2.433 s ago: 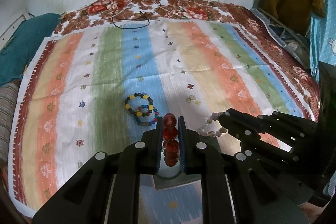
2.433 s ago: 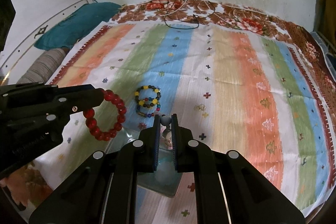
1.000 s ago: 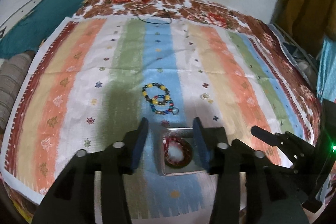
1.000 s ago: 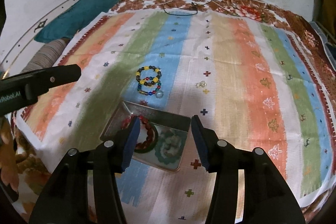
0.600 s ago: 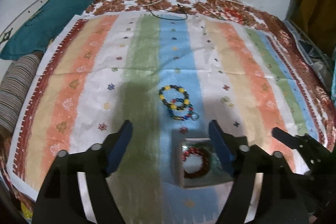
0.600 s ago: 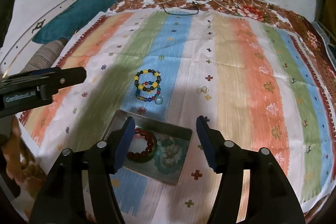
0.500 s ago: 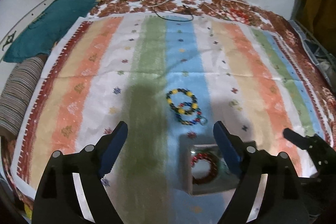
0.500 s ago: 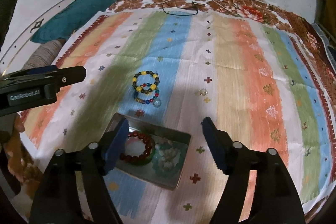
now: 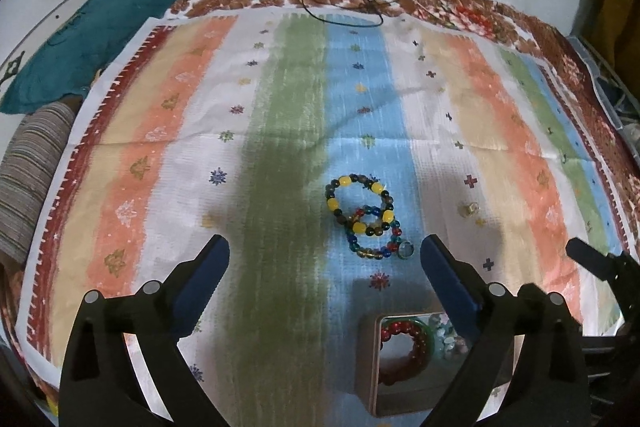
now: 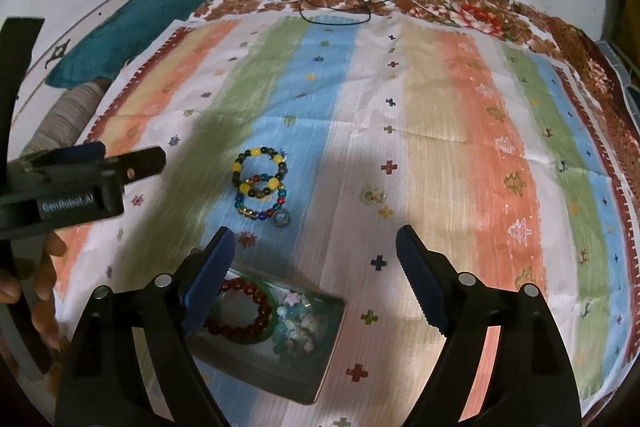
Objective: Organize jewelry
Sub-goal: 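Move the left tool to the multicolour bead bracelet while the right tool approaches the gold ring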
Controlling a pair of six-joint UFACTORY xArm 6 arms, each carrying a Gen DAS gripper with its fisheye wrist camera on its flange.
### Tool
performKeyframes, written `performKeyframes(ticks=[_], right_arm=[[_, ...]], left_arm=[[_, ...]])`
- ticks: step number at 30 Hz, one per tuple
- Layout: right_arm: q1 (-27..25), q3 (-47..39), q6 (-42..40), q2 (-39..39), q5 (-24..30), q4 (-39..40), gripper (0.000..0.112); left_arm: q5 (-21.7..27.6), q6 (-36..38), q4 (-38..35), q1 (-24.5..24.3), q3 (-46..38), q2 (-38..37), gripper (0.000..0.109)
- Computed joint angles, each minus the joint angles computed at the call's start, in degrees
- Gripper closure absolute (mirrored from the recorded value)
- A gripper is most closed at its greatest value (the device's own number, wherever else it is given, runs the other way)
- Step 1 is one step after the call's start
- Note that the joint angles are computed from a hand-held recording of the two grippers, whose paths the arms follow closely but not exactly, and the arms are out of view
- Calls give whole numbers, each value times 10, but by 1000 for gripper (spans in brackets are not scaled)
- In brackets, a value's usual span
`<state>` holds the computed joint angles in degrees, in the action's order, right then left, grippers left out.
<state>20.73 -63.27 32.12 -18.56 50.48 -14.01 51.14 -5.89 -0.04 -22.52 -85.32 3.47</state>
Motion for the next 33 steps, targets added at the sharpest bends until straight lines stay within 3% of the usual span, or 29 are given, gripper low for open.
performKeyframes(ticks=[33], right_arm=[[-59,-43,-35,92,14,22,29]], left_arm=[[103,36,3,-8,-105,133,14]])
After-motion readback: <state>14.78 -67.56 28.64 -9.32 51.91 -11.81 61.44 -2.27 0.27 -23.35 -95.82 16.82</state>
